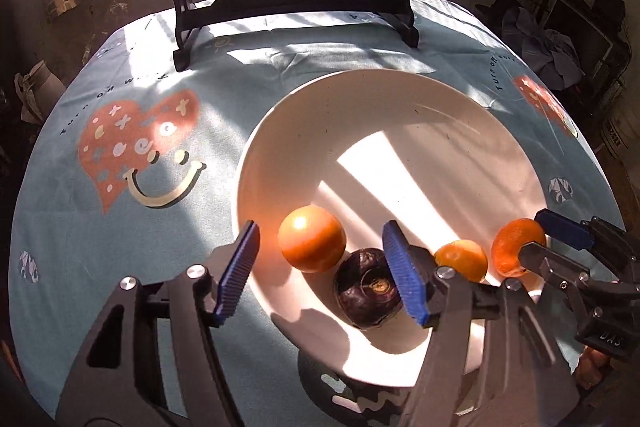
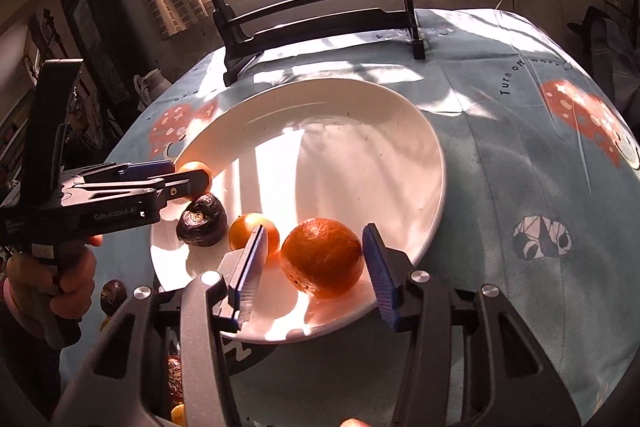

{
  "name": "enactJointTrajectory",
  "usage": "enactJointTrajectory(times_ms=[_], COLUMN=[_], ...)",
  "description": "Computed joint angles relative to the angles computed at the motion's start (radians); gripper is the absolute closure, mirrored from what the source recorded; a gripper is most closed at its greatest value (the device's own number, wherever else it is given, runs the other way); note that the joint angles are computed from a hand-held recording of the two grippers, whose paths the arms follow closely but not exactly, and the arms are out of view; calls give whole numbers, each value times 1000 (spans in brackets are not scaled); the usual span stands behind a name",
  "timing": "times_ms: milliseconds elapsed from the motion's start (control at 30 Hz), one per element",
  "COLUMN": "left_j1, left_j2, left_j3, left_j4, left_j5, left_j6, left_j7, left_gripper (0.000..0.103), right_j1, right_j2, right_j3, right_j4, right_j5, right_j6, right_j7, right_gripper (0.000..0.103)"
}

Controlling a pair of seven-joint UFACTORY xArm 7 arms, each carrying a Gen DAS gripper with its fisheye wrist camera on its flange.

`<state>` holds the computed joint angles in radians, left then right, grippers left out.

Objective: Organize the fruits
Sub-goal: 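Lower both oranges onto the white plate and open both tools, then grasp a large red apple with the right tool while the left tool grasps a small yellow-green fruit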

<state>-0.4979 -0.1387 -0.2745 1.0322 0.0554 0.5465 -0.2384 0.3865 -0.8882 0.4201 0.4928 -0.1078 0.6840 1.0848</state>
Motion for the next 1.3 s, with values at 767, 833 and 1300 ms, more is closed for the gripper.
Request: enactJointTrajectory(times_ms=[767, 833, 1300], left_j1=[-251, -278, -312], left_j2=[-1053, -1065, -1063], left_j3=[0, 13, 51], left_j4=[-803, -817, -825], left_j5=[-200, -198, -216], left_j6=[54, 24, 7], left_j7=[18, 35, 64], left_gripper=[2, 2, 2], right_j1=[186, 196, 276], right_j2=[-194, -182, -94], right_j3=[407, 404, 333], right_j4=[178, 171, 136], right_j5=[104, 98, 68], right_j6=[472, 470, 429], right_j7=[287, 303, 360], right_gripper=[46, 46, 46])
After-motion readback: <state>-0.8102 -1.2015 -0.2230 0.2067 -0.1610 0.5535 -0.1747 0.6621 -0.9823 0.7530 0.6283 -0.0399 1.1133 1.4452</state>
